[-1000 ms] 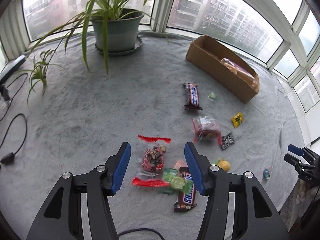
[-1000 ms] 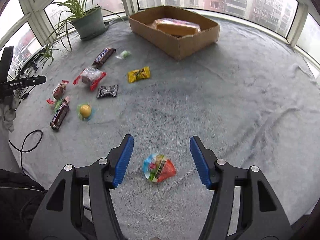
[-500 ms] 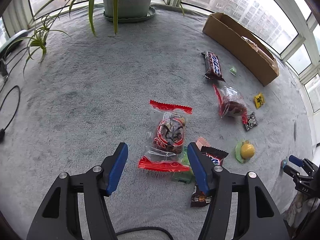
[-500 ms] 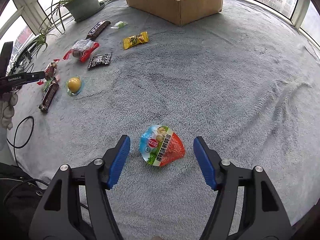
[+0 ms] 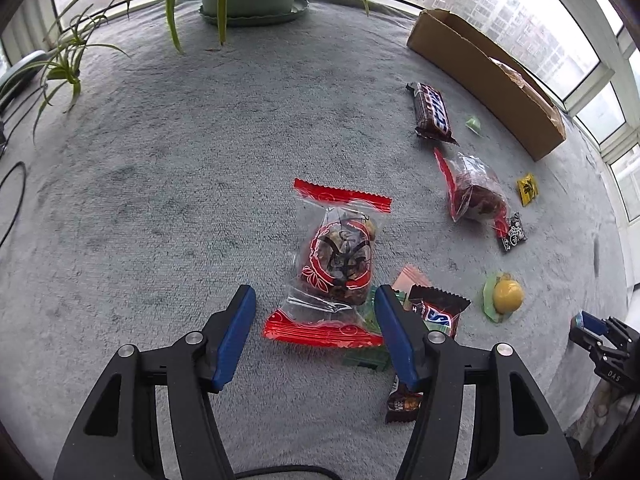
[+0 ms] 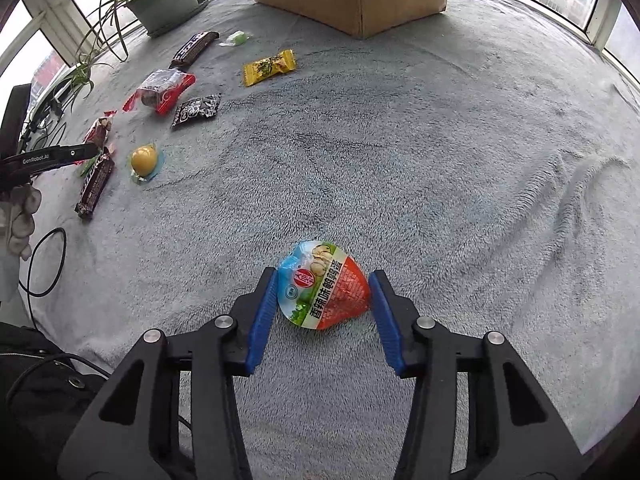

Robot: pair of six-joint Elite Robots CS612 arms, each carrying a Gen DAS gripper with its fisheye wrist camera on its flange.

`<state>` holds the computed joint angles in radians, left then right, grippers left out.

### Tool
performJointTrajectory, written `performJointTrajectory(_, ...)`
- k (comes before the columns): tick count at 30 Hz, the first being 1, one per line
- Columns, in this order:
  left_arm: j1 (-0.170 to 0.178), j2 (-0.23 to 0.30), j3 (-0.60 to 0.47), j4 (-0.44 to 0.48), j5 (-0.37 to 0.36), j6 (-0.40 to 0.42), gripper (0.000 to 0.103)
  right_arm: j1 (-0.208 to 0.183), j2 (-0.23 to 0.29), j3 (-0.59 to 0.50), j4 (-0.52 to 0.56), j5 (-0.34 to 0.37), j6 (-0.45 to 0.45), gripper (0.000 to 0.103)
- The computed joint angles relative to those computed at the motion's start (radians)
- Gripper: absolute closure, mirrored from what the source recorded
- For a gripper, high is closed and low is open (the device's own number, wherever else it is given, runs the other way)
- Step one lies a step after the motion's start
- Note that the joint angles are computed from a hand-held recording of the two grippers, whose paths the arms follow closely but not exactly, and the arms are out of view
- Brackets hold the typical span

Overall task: Organize snacks
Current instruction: 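Grasp the red-wrapped pastry with the left tool while the right tool grasps the jelly cup, then carry the pastry and jelly cup into the box and open both tools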

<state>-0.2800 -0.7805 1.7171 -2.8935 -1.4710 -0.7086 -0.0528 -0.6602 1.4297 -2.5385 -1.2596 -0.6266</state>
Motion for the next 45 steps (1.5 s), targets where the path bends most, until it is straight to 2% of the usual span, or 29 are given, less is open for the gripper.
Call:
performJointTrajectory(1, 0.0, 0.0, 0.0, -0.003, 0.0, 0.001, 0.042, 0.0, 0.0, 0.0, -0.001, -0.001, -0.001, 0.056)
performJointTrajectory(3, -0.001, 0.006, -0.006, -0.004, 0.006, 0.005, 0.051, 0.001, 0.0, -0.001, 0.002, 0.0, -0.004, 0.058)
performJointTrajectory(8, -0.003, 0.012, -0.012, -0.011, 0.021, 0.013, 0.055, -0.002, 0.001, -0.003, 0.008, 0.01, 0.0, 0.061)
performJointTrajectory(18, -0.003, 0.012, -0.002, -0.039, 0.023, 0.025, 0.056, -0.008, 0.001, -0.003, 0.014, 0.033, 0.018, 0.065)
performJointTrajectory(31, -0.004, -0.018, 0.031, -0.118, 0.059, 0.001, 0.056, -0.014, -0.012, -0.004, -0.028, 0.086, 0.05, 0.066)
performJointTrajectory(45, -0.002, -0.016, -0.042, -0.144, 0.074, 0.105, 0.056, -0.008, 0.01, -0.112, -0.106, 0.148, 0.1, 0.066)
